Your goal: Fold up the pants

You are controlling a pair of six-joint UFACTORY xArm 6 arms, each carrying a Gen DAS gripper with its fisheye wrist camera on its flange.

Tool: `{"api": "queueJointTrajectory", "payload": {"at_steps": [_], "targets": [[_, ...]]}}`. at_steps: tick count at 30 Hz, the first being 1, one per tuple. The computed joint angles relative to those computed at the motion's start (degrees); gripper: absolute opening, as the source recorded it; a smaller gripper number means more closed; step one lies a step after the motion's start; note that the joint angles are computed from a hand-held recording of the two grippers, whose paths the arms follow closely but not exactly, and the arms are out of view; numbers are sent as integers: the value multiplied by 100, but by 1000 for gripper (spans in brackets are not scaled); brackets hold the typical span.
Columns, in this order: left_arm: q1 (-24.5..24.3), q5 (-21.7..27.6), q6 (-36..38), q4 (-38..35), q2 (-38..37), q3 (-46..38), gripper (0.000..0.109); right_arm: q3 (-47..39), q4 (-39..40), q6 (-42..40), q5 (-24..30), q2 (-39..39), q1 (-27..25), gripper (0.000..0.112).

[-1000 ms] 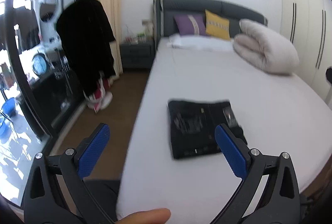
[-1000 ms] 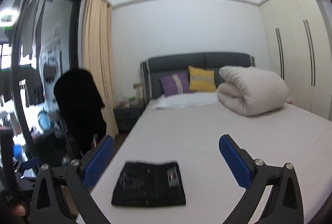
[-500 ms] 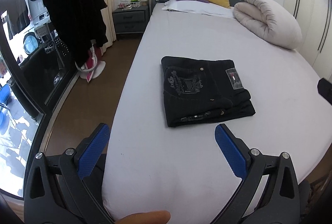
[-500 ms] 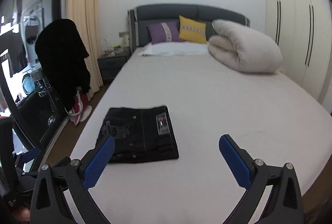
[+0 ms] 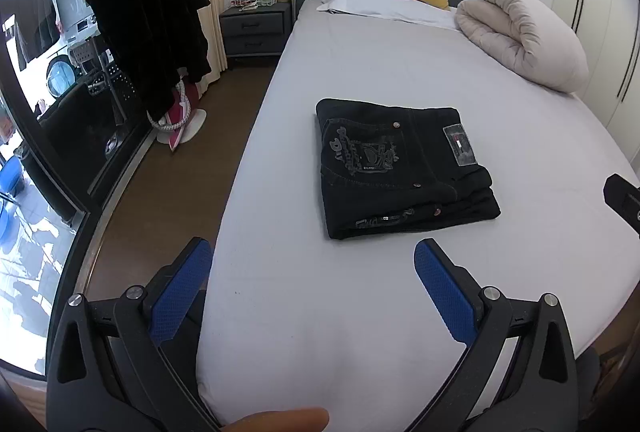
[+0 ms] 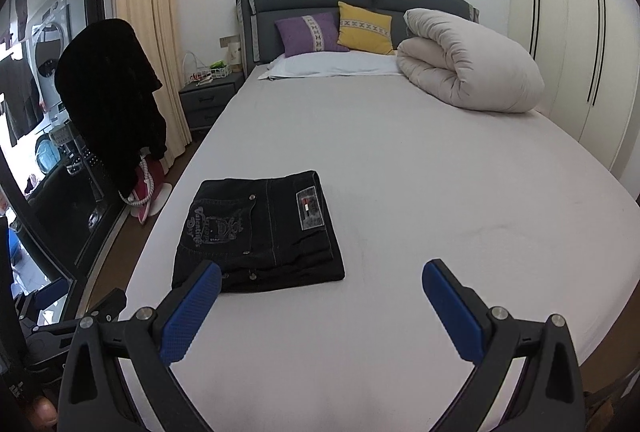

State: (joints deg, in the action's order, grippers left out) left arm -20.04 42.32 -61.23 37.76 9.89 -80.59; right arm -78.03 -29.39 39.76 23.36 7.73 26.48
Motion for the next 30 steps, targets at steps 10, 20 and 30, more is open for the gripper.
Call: {"api": "queueJointTrajectory", "payload": {"at_steps": [10, 20, 30], "targets": [[-6, -2, -26, 14, 15, 5, 103, 6, 195, -188, -2, 26, 2, 103], [-10, -11, -55, 28, 24, 29, 103, 32, 326, -295, -52, 39, 6, 103], [-11, -38, -74, 39, 28, 49, 103, 43, 316, -279, -89, 60, 22, 103]]}}
